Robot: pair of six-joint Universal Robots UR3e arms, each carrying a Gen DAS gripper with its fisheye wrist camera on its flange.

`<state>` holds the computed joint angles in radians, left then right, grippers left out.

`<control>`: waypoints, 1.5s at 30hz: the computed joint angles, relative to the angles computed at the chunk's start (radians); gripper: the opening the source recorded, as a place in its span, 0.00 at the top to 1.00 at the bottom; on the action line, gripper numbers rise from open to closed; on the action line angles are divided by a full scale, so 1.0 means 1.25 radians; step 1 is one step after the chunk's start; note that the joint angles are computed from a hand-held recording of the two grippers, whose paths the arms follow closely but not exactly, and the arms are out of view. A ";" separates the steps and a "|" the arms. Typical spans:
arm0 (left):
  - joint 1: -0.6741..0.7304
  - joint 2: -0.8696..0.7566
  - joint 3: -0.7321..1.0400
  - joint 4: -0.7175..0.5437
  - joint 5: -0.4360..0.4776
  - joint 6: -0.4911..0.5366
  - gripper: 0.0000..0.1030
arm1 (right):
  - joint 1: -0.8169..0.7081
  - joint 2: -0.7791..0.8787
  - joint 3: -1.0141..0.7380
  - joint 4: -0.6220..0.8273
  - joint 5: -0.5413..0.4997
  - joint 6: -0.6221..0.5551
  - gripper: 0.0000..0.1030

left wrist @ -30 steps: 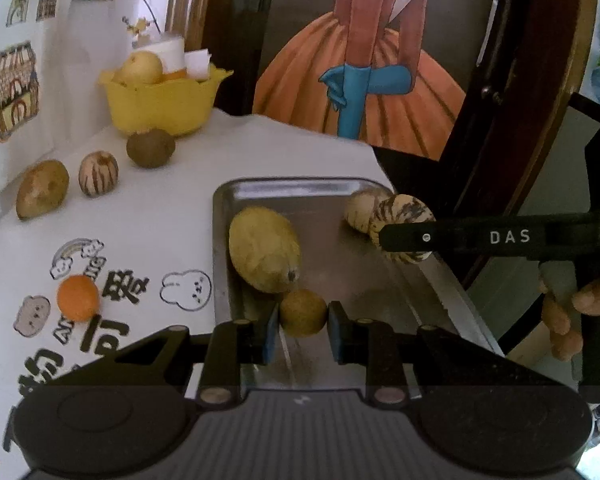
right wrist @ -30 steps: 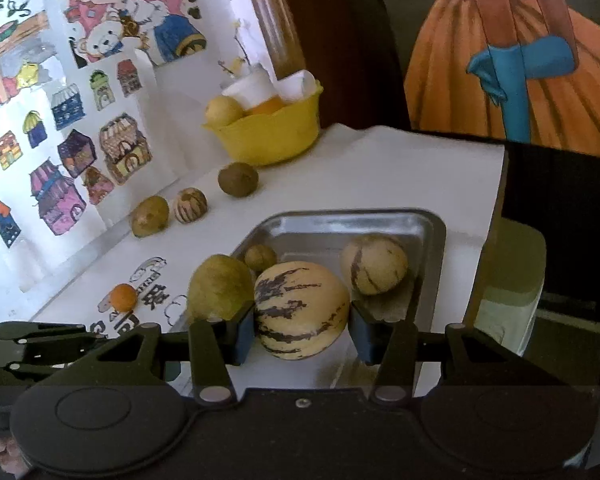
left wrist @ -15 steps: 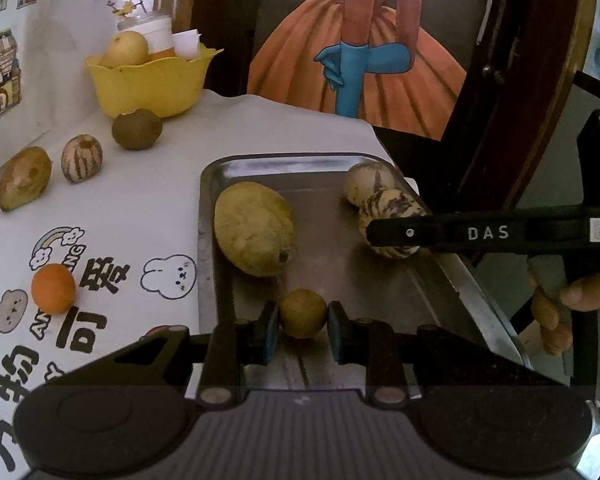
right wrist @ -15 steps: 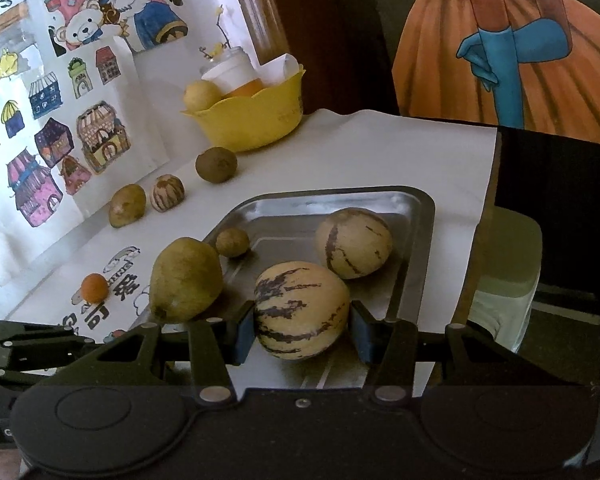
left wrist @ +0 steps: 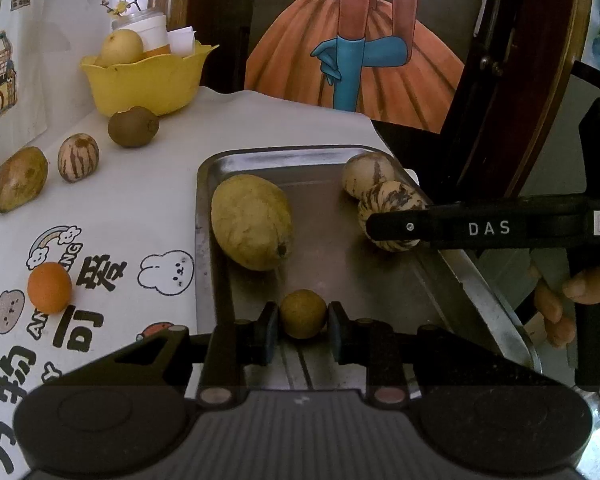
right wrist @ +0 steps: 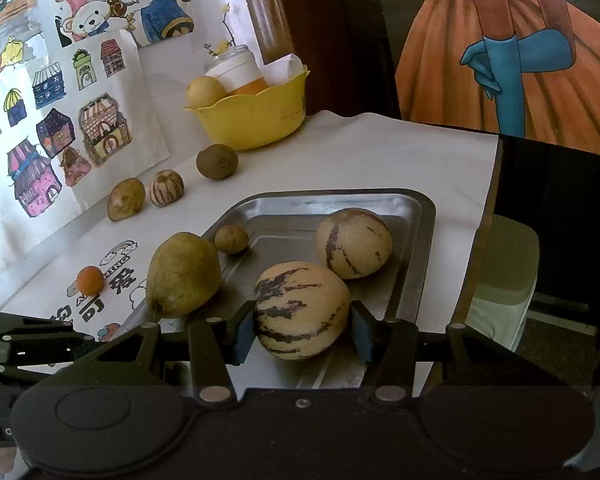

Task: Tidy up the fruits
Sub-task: 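Carry both fruits over the metal tray and open both tools to release them, then lift both tools away from the tray back toward the remaining fruits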

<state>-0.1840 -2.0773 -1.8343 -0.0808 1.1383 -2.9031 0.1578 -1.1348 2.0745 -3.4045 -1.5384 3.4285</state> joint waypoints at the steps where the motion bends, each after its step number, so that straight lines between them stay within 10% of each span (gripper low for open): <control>1: 0.001 0.000 -0.001 -0.001 -0.003 0.000 0.72 | -0.003 -0.001 0.001 -0.001 0.003 -0.001 0.50; 10: 0.002 0.005 -0.007 -0.003 -0.002 -0.005 0.67 | -0.003 -0.001 0.006 -0.004 0.002 0.013 0.49; 14: 0.005 0.012 -0.021 0.011 -0.004 -0.008 0.43 | -0.002 -0.003 0.010 -0.007 0.002 0.018 0.49; 29: 0.048 0.131 -0.166 0.081 -0.037 -0.005 0.17 | 0.016 -0.073 0.044 0.010 -0.017 0.004 0.44; 45: 0.166 0.339 -0.389 0.124 -0.049 -0.054 0.01 | 0.141 -0.187 0.128 0.010 -0.130 -0.020 0.14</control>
